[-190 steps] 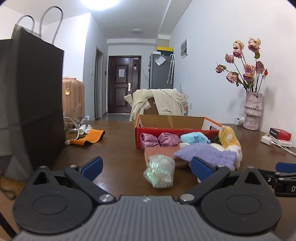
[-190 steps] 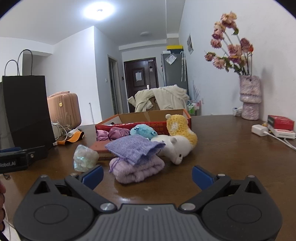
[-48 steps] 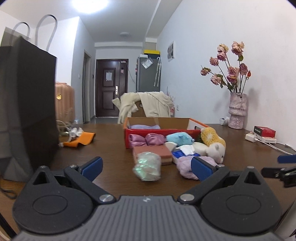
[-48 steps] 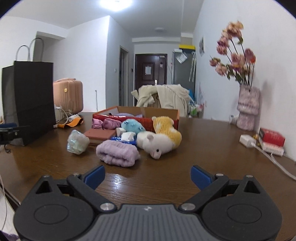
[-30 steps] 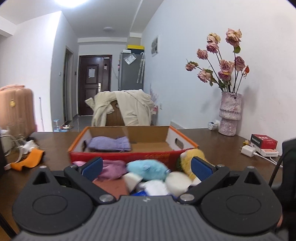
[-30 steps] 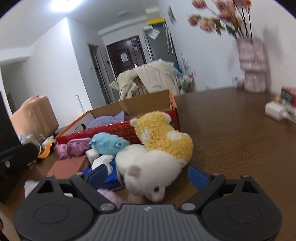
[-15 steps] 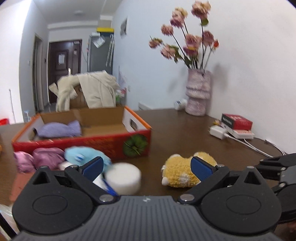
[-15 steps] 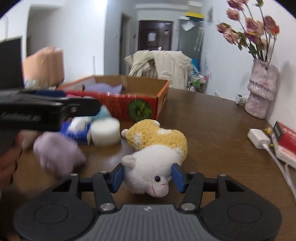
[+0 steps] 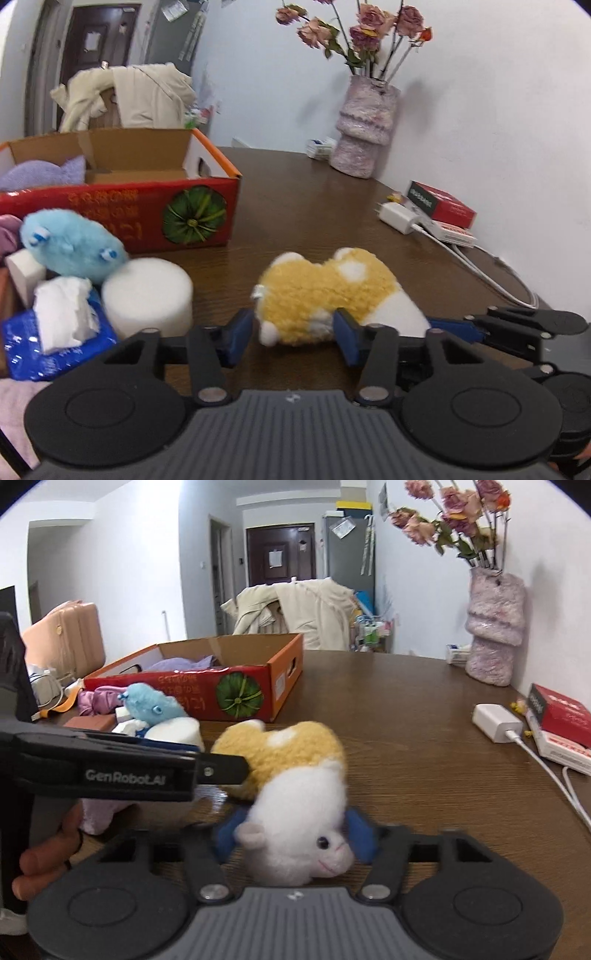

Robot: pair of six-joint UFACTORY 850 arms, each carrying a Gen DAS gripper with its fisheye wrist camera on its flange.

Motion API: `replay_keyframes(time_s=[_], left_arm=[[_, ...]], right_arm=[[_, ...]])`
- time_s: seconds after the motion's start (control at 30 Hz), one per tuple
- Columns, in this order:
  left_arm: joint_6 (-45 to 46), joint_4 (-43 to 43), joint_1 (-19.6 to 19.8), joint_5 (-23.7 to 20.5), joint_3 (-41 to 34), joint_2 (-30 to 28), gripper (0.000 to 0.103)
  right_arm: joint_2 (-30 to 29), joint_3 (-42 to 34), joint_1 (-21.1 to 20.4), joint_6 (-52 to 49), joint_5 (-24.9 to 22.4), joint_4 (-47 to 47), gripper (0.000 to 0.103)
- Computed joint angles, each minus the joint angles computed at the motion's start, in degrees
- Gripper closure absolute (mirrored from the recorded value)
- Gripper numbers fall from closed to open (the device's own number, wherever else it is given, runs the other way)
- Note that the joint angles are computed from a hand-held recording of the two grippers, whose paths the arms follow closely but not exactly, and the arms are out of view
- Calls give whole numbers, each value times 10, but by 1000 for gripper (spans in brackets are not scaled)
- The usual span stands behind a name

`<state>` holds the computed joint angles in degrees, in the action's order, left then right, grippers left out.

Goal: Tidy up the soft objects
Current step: 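Close the right gripper on the white-and-yellow plush sheep while the left gripper grasps it, then lift the plush sheep into the box with both grippers and open them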

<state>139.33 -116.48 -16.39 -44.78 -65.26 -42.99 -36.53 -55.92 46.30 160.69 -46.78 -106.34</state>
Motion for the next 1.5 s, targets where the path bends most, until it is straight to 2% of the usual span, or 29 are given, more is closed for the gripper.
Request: replay_keyframes(time_s=[0.2, 0.53, 0.7, 0.8, 0.9, 1.0, 1.13, 1.23, 1.27, 1.33, 1.43, 1.5], left_arm=[[-9, 14, 13, -32, 20, 17, 61], [61, -20, 58, -111, 96, 87, 61], [41, -13, 74, -94, 54, 90, 61], [36, -29, 72, -70, -11, 67, 61], [8, -29, 62, -22, -104, 24, 61], [-124, 51, 52, 35, -243, -47, 61], [-317, 161, 41, 76, -448, -168, 61], [-447, 266, 32, 108, -586, -255, 61], [-476, 289, 28, 123, -618, -276, 62], [-520, 328, 27, 127, -663, -305, 62], [-550, 358, 27, 132, -677, -315, 61], [-522, 340, 26, 154, -656, -302, 60]], right_arm=[[15, 8, 14, -6, -12, 11, 54], [40, 4, 59, -24, -67, 21, 54], [38, -23, 39, -15, -56, -33, 54], [27, -61, 9, -52, -45, -65, 54], [6, -113, -41, -49, -4, -120, 54], [-31, -184, -88, -73, 50, -132, 54], [-89, -290, -149, -117, 133, -108, 54], [-147, -385, -179, -240, 176, 9, 55], [-167, -419, -186, -300, 184, 68, 55], [-207, -482, -198, -420, 188, 180, 55], [-258, -563, -202, -586, 163, 331, 55], [-287, -611, -201, -685, 138, 401, 55]])
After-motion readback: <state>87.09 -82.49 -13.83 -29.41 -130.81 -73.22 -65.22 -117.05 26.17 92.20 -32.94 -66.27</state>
